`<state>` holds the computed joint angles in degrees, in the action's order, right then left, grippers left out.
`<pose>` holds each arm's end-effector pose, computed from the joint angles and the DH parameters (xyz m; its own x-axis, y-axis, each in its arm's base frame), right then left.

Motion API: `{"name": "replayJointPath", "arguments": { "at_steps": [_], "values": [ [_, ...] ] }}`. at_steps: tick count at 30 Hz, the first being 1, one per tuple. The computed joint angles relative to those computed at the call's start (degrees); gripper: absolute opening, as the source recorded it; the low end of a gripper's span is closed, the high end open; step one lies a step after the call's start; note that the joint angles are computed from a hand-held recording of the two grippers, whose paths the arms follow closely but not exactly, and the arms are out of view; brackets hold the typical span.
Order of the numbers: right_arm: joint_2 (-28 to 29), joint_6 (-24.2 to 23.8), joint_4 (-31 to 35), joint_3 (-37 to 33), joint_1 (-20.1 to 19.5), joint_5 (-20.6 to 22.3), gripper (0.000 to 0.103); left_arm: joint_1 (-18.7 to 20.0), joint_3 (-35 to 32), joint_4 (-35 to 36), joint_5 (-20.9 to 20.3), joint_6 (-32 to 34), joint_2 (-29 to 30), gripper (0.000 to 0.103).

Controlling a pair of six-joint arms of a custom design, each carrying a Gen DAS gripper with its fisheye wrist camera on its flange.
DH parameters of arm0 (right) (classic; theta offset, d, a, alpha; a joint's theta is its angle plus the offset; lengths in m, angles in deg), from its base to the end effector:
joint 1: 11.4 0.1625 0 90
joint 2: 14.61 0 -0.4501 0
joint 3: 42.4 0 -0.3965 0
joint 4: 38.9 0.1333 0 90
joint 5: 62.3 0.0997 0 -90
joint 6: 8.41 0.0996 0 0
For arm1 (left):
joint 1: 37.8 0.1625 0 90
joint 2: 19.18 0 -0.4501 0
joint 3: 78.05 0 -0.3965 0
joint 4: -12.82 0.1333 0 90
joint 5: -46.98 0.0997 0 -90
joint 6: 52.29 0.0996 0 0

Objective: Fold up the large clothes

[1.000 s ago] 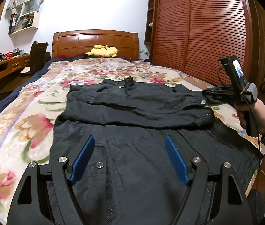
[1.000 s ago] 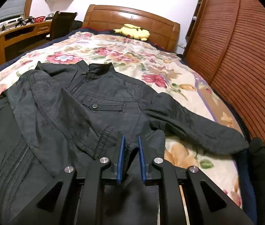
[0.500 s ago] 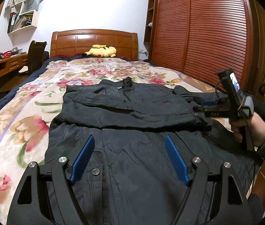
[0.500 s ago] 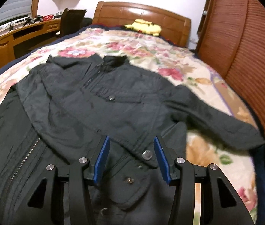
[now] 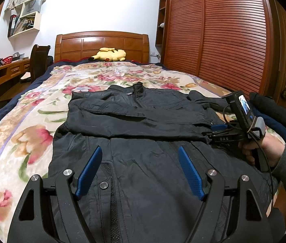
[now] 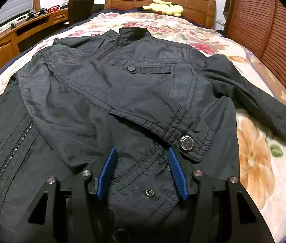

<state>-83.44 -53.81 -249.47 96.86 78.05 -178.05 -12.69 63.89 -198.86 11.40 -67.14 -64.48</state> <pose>0.0859 -0.4290 0.2277 -0.6345 -0.2161 0.7421 -0.6347 0.6936 -0.3407 -0.2582 -0.3577 0.0783 -0.7502 0.2695 -0.6038 0.6498 0.4692 -0.5980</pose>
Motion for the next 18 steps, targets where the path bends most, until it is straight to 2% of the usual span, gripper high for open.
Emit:
{"name": "replayJointPath", "arguments": {
  "at_steps": [3,4,5,6,7,11,15,18],
  "values": [
    [0.68,0.01,-1.04,-0.01,0.09,-0.08,0.058,0.1,-0.02,-0.2,-0.09,0.29,0.01,0.078],
    [1.22,-0.13,-2.14,-0.01,0.2,-0.79,0.067,0.08,0.03,-0.05,-0.06,0.23,-0.05,0.078],
    [2.53,1.18,-4.0,0.03,2.14,-3.9,0.073,0.09,0.0,0.01,0.0,0.25,-0.02,0.078],
    [3.07,1.8,-4.68,-0.29,2.22,-5.07,0.08,0.06,0.09,0.03,0.05,0.23,-0.06,0.078],
    [2.98,2.75,-4.04,-0.57,2.2,-5.18,0.081,0.06,0.09,0.03,0.05,0.23,-0.06,0.078],
    [-0.09,6.49,1.72,-0.47,0.03,-1.22,0.083,-0.02,0.38,0.21,0.11,-0.1,-0.16,0.078],
    [0.73,5.88,1.22,-0.96,0.88,-3.0,0.083,-0.06,0.42,0.26,0.16,-0.15,-0.14,0.078],
    [-0.26,6.18,3.8,-1.4,1.61,-4.13,0.083,-0.06,0.6,0.25,0.12,-0.12,-0.07,0.078]
  ]
}}
